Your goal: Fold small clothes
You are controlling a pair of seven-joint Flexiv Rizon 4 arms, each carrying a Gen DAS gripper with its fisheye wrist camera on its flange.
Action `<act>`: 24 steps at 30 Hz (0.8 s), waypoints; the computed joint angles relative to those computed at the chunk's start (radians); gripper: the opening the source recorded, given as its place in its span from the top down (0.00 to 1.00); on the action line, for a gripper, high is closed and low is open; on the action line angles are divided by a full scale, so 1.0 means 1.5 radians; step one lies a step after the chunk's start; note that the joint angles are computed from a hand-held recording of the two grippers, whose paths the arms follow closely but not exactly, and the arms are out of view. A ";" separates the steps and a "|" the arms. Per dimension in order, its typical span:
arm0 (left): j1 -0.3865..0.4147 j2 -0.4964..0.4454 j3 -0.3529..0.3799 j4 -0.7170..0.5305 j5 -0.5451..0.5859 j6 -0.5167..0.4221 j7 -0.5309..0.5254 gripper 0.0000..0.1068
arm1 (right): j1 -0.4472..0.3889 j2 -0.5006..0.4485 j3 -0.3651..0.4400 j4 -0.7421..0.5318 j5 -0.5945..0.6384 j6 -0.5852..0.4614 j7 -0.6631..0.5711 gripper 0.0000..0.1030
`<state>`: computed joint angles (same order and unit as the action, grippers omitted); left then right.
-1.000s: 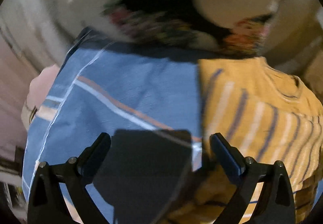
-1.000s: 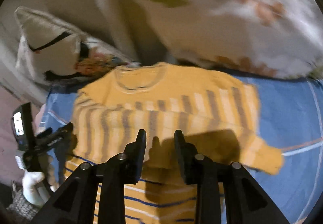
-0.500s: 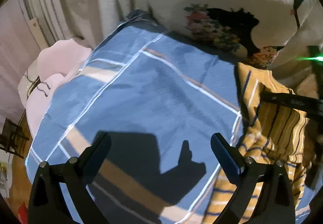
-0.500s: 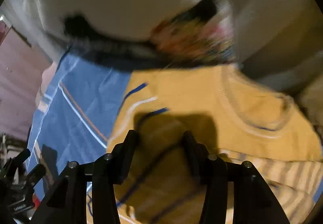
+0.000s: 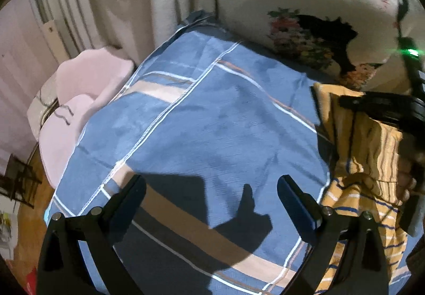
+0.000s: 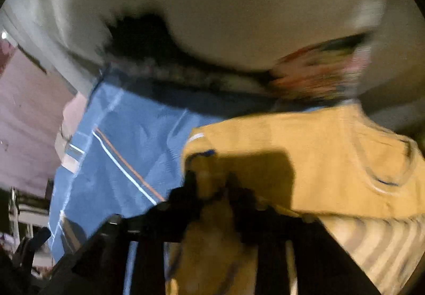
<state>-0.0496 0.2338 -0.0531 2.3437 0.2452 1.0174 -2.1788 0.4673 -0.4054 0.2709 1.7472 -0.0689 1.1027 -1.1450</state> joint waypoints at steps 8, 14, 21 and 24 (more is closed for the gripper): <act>-0.064 -0.070 0.002 -0.001 -0.130 0.091 0.102 0.07 | -0.079 0.175 -0.046 0.212 0.013 0.004 0.095 0.64; -0.105 -0.101 -0.011 0.001 -0.179 0.083 0.132 0.07 | -0.154 0.315 -0.068 0.361 -0.009 0.050 0.186 0.64; -0.136 -0.036 -0.019 0.049 -0.201 0.068 0.078 0.07 | -0.141 0.504 -0.106 0.479 0.138 0.155 0.141 0.64; -0.137 0.012 -0.036 0.067 -0.167 0.038 0.020 0.07 | -0.057 0.587 -0.178 0.496 0.276 0.158 0.069 0.64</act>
<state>-0.2552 0.2523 -0.1067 2.4445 -0.0059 1.0738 -2.1494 0.3816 0.4749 0.0041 2.4914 0.3456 1.3399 -1.0414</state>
